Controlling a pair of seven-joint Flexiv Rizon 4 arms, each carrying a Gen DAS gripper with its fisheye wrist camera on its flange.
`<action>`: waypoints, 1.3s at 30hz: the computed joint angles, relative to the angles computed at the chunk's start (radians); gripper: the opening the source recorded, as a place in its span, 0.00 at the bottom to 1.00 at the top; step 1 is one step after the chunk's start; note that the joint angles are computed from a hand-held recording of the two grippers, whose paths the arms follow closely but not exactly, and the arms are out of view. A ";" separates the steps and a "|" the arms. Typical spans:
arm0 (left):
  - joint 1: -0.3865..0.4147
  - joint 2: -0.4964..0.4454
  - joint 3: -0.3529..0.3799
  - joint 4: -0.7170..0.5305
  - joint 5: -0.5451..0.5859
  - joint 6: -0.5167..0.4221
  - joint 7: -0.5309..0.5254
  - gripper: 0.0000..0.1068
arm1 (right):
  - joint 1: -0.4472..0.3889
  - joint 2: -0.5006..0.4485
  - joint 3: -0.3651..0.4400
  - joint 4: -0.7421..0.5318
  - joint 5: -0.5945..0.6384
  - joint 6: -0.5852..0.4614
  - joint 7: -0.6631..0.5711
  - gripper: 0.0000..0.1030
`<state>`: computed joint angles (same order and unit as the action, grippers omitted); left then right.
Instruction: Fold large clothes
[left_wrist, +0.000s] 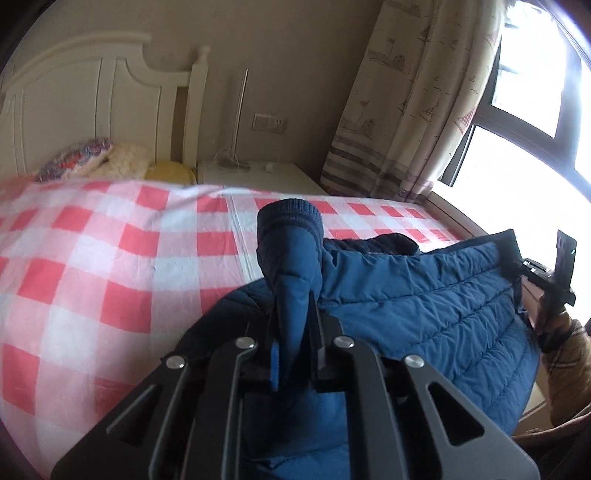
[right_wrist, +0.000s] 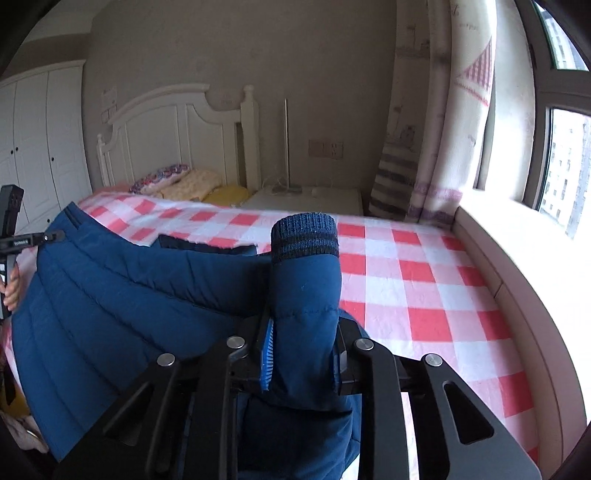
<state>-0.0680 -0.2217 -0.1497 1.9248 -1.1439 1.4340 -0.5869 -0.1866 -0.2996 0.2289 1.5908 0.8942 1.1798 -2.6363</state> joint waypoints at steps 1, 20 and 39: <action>0.013 -0.016 0.026 -0.019 0.062 -0.072 -0.072 0.48 | 0.013 -0.017 -0.015 -0.008 -0.029 -0.016 0.046 0.24; 0.115 -0.058 -0.078 -0.121 -0.068 -0.238 -0.031 0.14 | -0.129 -0.028 0.012 -0.105 0.114 -0.324 0.128 0.17; 0.048 -0.357 0.163 -0.468 0.677 -0.342 -0.741 0.44 | 0.139 -0.288 -0.142 -0.320 -0.362 -0.269 0.706 0.19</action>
